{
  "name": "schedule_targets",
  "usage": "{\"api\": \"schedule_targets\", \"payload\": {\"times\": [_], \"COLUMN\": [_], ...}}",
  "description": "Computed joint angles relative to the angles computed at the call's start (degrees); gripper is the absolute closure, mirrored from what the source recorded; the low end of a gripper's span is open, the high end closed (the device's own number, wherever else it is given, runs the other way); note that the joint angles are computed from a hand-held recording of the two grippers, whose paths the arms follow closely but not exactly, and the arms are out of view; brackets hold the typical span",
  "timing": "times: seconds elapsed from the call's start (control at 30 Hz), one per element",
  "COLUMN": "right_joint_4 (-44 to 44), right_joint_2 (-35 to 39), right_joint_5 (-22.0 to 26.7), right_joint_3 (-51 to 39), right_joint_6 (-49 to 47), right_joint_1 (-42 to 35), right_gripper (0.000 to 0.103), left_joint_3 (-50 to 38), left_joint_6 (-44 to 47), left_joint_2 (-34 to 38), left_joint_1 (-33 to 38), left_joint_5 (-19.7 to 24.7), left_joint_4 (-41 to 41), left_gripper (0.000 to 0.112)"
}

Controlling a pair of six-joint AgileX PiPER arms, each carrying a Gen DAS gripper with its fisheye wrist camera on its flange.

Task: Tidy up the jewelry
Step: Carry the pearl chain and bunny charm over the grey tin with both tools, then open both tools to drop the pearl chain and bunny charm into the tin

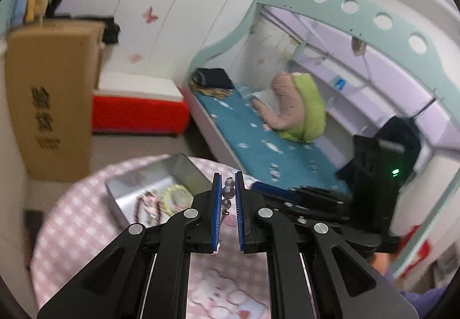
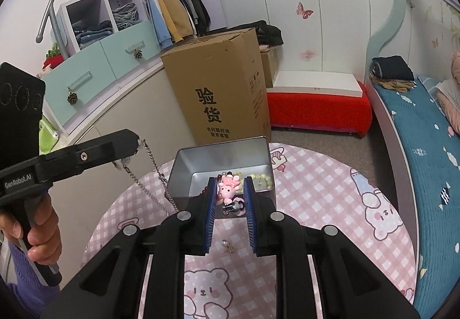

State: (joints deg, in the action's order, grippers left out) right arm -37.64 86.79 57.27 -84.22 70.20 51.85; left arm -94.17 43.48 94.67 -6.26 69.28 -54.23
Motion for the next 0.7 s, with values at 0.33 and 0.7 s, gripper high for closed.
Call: {"api": "schedule_targets", "payload": {"times": [0.33, 0.7], "right_joint_4": [4.88, 12.76], "right_joint_2": [5.79, 13.48], "right_joint_5": [-2.82, -4.52], "right_joint_3": [-7.89, -11.04], "right_joint_6": [-7.80, -14.38], "right_joint_1": [-5.51, -11.71], "right_gripper": [0.085, 0.085], "left_joint_3": [-6.39, -5.61], "left_joint_6": [-9.00, -17.56], "left_joint_2": [2.43, 9.91], "left_joint_1": [-8.66, -13.93], "left_joint_5": [-13.46, -20.44], "left_joint_4": [16.91, 31.49], "left_gripper": [0.103, 0.102]}}
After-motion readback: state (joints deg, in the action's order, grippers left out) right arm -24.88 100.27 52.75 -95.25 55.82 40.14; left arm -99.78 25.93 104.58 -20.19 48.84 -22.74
